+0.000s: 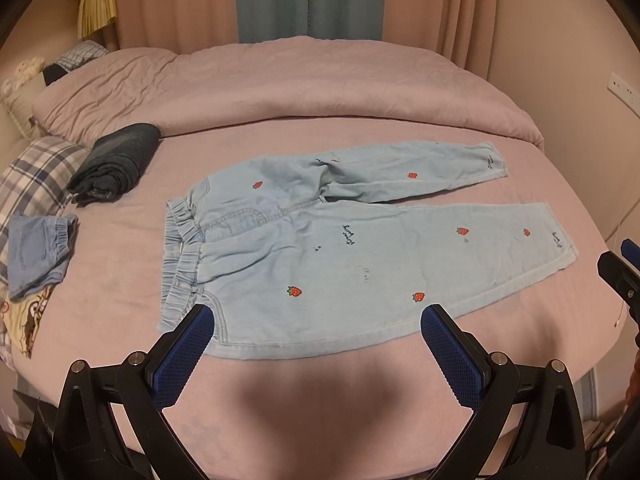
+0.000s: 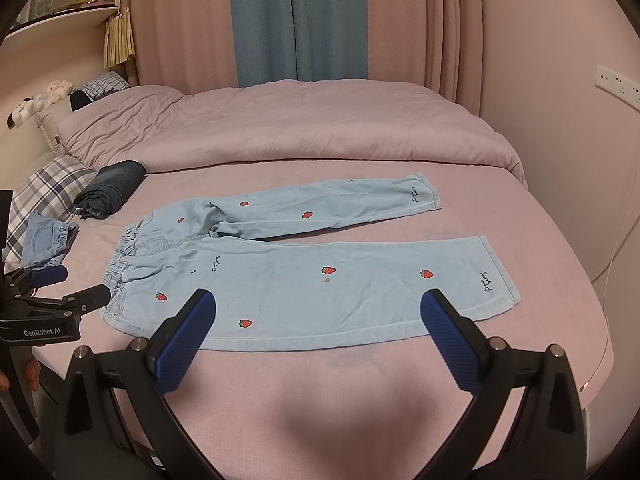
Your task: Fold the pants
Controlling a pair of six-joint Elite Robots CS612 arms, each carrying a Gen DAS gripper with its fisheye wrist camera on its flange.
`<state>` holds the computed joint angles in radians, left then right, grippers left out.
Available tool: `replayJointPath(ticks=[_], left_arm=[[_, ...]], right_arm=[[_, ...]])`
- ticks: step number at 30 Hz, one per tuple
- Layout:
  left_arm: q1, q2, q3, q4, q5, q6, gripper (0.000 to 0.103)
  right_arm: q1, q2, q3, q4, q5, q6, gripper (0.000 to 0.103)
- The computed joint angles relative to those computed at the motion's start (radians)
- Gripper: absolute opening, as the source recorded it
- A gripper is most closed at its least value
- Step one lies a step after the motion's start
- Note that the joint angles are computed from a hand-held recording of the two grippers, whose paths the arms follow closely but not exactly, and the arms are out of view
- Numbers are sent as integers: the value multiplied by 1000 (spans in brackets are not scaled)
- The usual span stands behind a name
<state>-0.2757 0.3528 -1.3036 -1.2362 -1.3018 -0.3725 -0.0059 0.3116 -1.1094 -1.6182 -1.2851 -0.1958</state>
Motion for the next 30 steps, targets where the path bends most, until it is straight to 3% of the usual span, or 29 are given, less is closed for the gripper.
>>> replayJointPath(ticks=[25,30], left_arm=[[1,1,-1,-1,-3,-1,103],[9,7,-3,-1,-41,-17,103]], right_arm=[[0,0,0,0,-1,1,103],[1,2,-1,3,-1,0,103]])
